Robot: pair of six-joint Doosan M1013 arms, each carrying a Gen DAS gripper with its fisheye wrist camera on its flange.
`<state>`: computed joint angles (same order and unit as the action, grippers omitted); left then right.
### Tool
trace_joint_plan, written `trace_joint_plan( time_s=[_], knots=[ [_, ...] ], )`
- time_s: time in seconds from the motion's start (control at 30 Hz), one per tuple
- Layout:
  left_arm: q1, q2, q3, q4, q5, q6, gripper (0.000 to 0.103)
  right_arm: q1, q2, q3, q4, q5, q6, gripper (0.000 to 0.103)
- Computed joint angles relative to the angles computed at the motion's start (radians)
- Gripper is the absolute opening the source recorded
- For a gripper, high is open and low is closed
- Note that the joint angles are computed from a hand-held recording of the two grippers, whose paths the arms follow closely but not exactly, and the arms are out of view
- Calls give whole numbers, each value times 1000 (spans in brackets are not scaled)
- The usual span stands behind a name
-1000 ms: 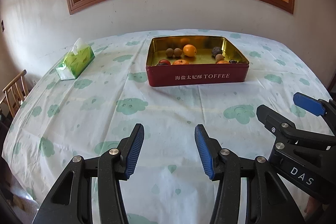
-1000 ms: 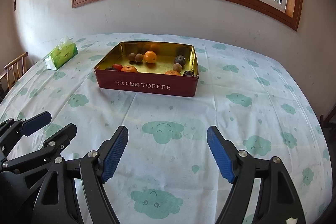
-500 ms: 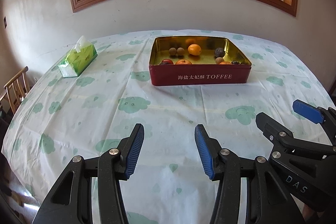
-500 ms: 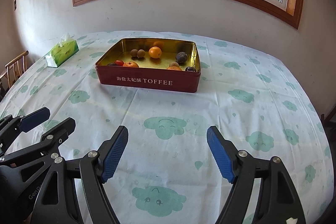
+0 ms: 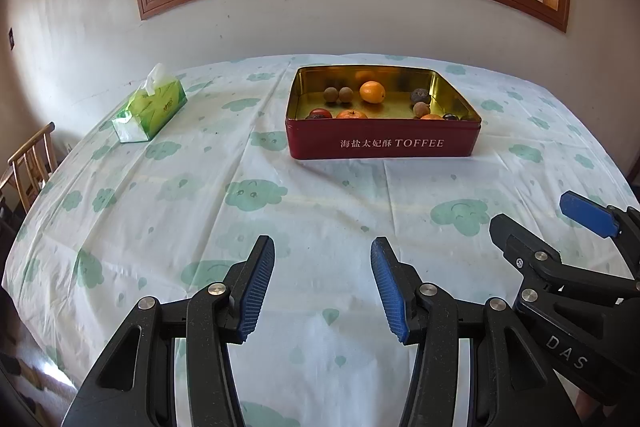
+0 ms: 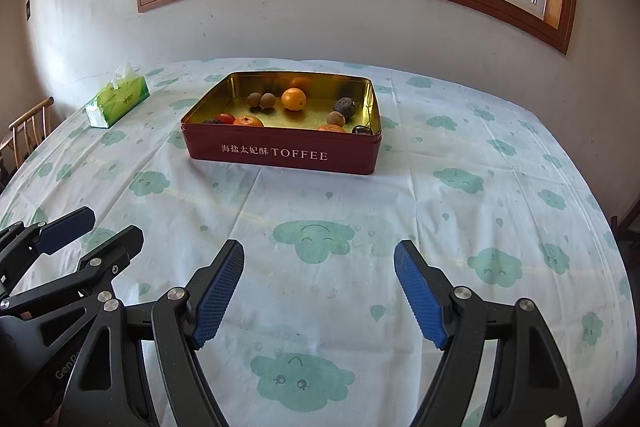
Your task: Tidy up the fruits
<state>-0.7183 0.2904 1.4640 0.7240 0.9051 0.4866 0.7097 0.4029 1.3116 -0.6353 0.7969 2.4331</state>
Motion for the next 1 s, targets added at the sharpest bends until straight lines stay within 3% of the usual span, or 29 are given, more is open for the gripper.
trace_joint_plan(
  time_s=[1.0],
  knots=[
    [6, -1, 5, -24, -6, 1, 52, -1, -1, 4, -5, 1, 7, 79]
  ],
)
